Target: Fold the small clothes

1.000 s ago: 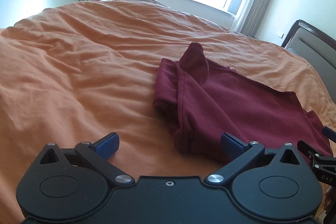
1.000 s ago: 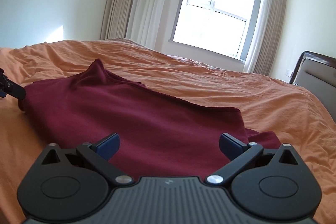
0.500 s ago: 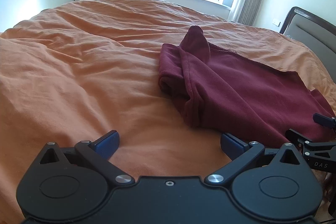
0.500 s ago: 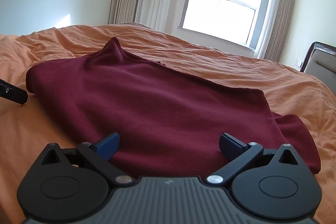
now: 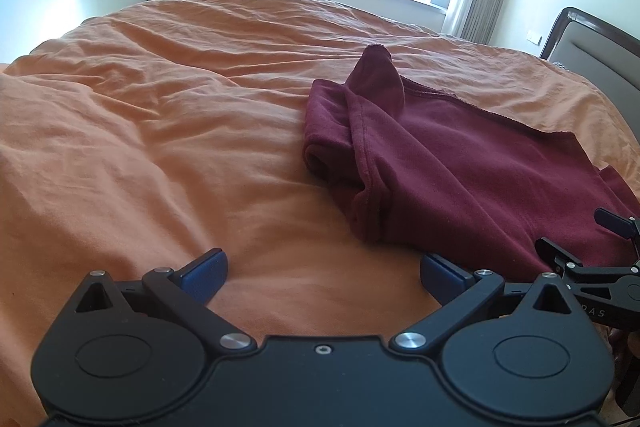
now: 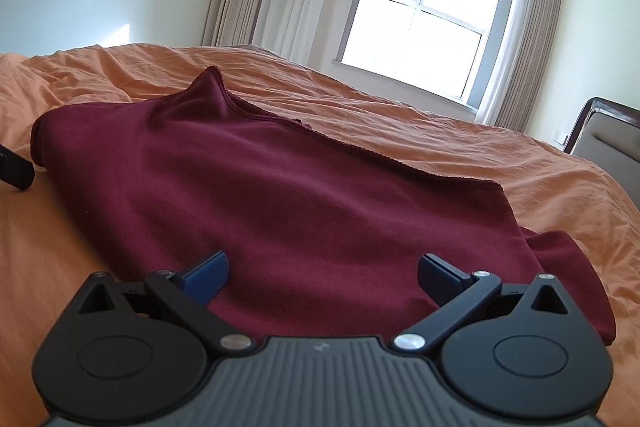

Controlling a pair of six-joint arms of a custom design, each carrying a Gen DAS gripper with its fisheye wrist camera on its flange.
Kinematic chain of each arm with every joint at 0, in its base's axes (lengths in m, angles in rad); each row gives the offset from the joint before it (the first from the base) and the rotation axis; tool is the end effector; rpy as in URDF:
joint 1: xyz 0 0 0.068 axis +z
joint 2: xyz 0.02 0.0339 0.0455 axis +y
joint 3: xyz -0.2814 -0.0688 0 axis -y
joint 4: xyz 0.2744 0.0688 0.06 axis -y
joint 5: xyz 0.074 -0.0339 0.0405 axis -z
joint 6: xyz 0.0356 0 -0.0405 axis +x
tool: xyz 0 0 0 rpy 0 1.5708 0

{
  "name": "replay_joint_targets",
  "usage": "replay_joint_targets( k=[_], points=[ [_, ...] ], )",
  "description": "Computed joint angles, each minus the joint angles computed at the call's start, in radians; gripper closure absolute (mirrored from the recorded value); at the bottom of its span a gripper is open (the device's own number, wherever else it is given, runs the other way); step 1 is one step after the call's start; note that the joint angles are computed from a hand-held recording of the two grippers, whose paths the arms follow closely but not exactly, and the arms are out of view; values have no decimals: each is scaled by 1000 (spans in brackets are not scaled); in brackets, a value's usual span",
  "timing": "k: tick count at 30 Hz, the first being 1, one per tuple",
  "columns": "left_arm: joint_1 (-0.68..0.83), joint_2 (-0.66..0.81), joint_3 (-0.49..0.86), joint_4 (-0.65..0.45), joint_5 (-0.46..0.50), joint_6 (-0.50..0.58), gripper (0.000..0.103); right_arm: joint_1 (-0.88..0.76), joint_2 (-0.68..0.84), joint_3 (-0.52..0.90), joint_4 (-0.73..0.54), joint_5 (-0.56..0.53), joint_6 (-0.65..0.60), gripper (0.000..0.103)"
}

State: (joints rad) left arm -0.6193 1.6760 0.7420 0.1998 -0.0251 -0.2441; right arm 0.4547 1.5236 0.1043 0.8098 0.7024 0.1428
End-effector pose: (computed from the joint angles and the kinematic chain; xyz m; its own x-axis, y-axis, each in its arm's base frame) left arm 0.2793 -0.1980 0.1350 -0.6660 0.1780 -0.7244 0.4165 0.8944 -0.1631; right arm 0.1812 0.0630 0.0745 -0.4890 -0.1182 -0.8642 0.2124 0.9448 -0.2494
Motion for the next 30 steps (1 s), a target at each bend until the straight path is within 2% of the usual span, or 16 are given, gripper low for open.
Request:
replay_joint_targets(
  k=[8, 13, 18, 23, 27, 30],
  points=[
    [-9, -11, 12, -30, 12, -37, 1, 12, 135, -12, 172, 24, -9, 0],
    [-34, -37, -3, -25, 77, -95, 1, 30, 239, -24, 312, 55, -20, 0],
    [-60, -29, 2, -4, 195, -153, 1, 44, 281, -25, 364, 81, -26, 0],
    [-64, 41, 65, -4, 201, -201, 1, 65, 335, -26, 430, 115, -37, 0],
    [-30, 91, 90, 44, 210, -297, 2, 65, 370, -31, 482, 114, -41, 0],
    [-12, 101, 81, 93, 194, -396, 9, 59, 382, -36, 507, 105, -42, 0]
  ],
)
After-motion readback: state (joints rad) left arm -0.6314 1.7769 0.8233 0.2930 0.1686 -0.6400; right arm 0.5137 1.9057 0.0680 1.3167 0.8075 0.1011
